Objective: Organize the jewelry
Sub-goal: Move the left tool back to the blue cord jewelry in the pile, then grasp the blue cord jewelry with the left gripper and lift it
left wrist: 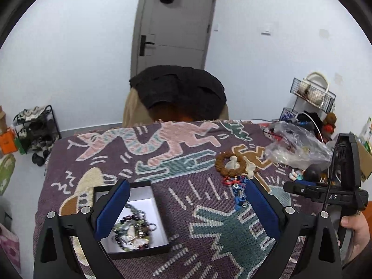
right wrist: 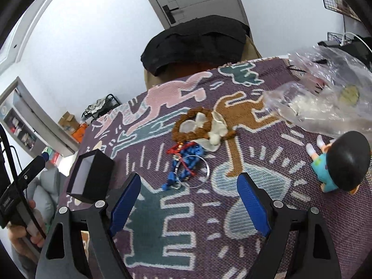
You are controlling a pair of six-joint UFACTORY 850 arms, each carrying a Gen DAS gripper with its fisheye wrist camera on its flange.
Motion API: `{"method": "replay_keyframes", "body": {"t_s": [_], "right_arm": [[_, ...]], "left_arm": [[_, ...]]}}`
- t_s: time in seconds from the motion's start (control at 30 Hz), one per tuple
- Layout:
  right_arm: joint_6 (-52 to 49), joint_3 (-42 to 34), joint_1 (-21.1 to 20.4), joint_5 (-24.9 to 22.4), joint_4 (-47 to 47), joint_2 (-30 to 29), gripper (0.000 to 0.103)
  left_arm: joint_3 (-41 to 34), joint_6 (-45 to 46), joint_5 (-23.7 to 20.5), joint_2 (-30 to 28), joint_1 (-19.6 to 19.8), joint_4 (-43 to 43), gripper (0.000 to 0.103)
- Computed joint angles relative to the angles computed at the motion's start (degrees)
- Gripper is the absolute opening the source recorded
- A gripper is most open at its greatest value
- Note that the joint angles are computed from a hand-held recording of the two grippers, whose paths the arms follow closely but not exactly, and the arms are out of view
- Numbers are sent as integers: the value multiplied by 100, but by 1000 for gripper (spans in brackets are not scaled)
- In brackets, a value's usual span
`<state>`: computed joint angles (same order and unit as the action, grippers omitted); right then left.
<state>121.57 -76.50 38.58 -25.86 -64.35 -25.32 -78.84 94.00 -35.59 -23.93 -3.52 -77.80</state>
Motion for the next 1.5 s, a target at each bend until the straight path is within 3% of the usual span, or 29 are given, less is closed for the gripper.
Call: {"method": "replay_keyframes", "body": {"t_s": [0.13,0.33,0.43,0.67,0.77,0.8,0.83,0.87,0.93,1.07,1.2,1.5], "right_arm": [[-106,80,-116,172,242,-28,53],[-919,-132,-316,390,963,-322,35],[-1487,-321,-421,444,1497,-533,28],[-2948,-921,-507,152,2561,-1012,27],[-3106,-1096,-516,-30,2574,-1127,24],[-3170,-1134,-525,-54,2598,-1152,20],[-3300,-1167,-541,-49,2683,-1181,7],[-3309,-1167,-548,-37,2661,-1187,5],[-2959,-1045,-544,51,2341,-1125,4],[-1316,-481,-500,214,1087,-747,4],[-305,-56,-433,179,285,-443,4],[1269,638,-313,-23,-867,103,3]], "left_arm": [[-84,-315,40,-63,-161,375,100],[-175,-684,153,-146,-365,858,99],[-255,-900,175,-219,-432,1090,96],[-458,-1394,210,-425,-520,1554,86],[-582,-1681,120,-548,-537,1794,83],[-608,-1748,107,-580,-548,1849,82],[-635,-1808,96,-615,-556,1896,81],[-664,-1882,84,-650,-567,1957,79],[-727,-2021,31,-711,-588,2065,75],[-824,-2165,-28,-824,-637,2182,70],[-1003,-2548,-168,-1012,-740,2491,56],[-1253,-2997,-246,-1356,-1078,2956,49]]}}
